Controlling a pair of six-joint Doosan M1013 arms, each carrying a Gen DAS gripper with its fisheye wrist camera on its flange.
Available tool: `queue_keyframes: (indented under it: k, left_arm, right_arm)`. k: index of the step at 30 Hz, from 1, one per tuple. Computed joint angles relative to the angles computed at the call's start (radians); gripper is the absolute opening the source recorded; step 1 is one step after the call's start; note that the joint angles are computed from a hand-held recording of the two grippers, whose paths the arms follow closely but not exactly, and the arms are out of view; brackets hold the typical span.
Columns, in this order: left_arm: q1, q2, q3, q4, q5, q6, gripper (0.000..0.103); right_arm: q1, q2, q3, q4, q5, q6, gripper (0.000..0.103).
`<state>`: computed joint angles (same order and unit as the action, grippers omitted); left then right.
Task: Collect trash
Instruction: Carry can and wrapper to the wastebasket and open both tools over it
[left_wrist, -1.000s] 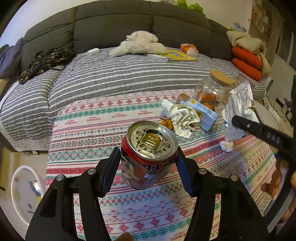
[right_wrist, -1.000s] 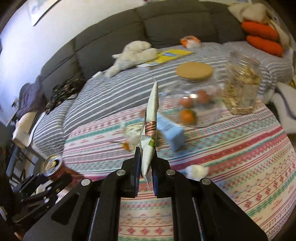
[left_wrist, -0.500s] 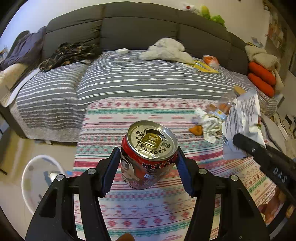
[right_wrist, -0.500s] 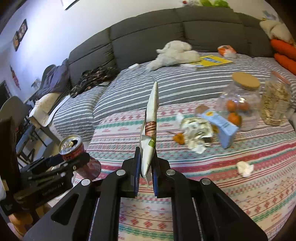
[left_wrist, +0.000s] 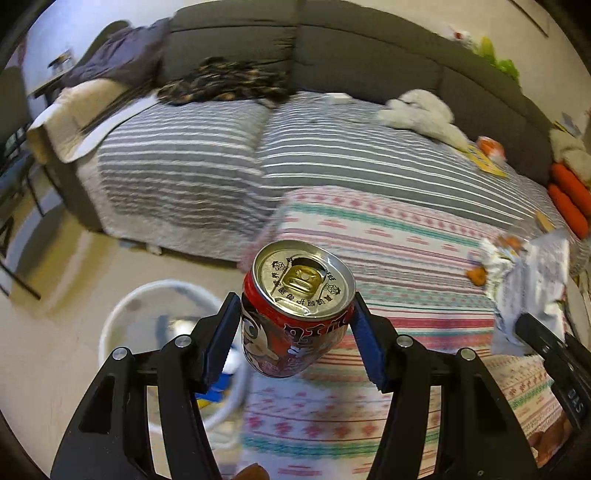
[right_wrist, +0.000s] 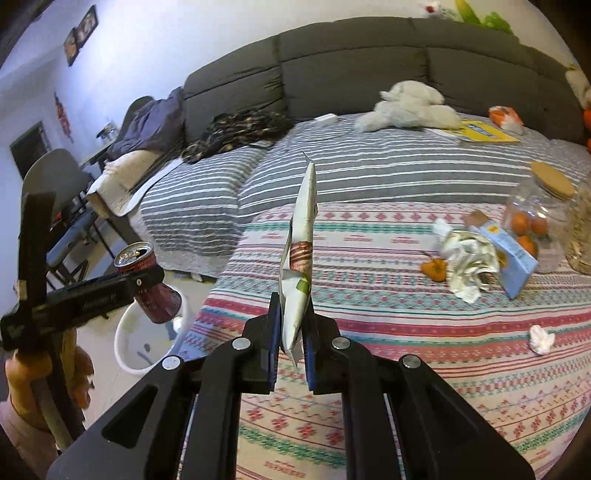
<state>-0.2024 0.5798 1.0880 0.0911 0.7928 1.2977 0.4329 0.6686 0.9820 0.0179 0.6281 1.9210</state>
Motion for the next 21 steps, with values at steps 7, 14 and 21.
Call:
queue_keyframes:
  k: [7,14,21]
  left_arm:
    - [0.047,0.013,-0.013,0.047,0.099,-0.106,0.057]
    - [0.092,0.016,-0.022,0.024,0.157,-0.175,0.070]
    - [0.105,-0.031,0.018,0.128,0.093,-0.271,0.072]
  right_arm:
    - [0.032,0.048,-0.067,0.072,0.037,-0.093,0.011]
    - [0.063,0.119,-0.171,0.182,0.081,-0.168,0.011]
    - [0.102,0.224,-0.354,0.211,0.180,-0.206,0.011]
